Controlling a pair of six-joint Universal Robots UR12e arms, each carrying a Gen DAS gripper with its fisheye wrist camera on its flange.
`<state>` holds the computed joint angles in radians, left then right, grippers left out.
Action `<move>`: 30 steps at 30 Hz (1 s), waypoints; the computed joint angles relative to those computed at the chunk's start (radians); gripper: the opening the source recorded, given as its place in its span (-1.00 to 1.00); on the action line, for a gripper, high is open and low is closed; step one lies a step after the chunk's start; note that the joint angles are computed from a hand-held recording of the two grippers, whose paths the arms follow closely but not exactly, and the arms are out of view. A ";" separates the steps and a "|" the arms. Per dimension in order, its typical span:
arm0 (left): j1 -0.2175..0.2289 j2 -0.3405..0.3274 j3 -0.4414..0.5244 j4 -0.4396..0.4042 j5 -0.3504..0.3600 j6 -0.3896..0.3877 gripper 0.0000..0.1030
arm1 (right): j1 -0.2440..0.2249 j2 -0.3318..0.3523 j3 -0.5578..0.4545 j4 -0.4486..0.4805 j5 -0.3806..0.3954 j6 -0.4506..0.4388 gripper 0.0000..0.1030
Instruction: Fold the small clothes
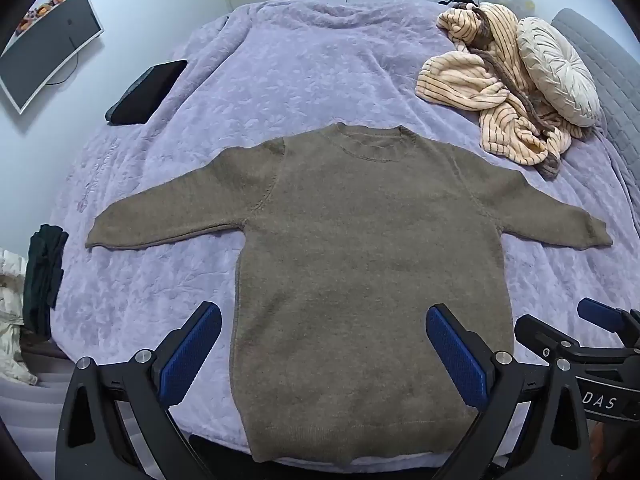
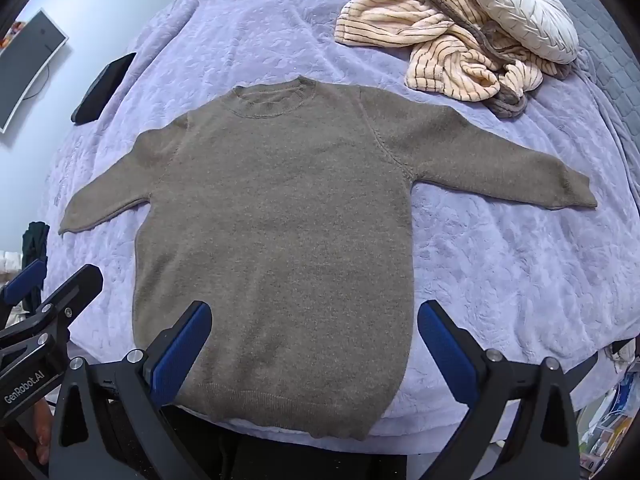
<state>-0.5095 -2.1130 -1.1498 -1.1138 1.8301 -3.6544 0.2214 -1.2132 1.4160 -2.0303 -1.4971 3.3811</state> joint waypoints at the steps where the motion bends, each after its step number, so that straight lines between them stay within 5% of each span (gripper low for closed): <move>1: 0.000 -0.002 0.005 -0.006 -0.003 -0.003 1.00 | -0.001 0.001 -0.001 0.000 0.002 -0.001 0.99; 30: 0.001 -0.003 0.007 -0.023 0.010 -0.015 1.00 | -0.001 0.005 -0.007 -0.006 -0.007 -0.012 0.99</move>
<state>-0.5089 -2.1156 -1.1429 -1.1368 1.8406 -3.6696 0.2204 -1.2083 1.4093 -2.0366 -1.5041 3.3692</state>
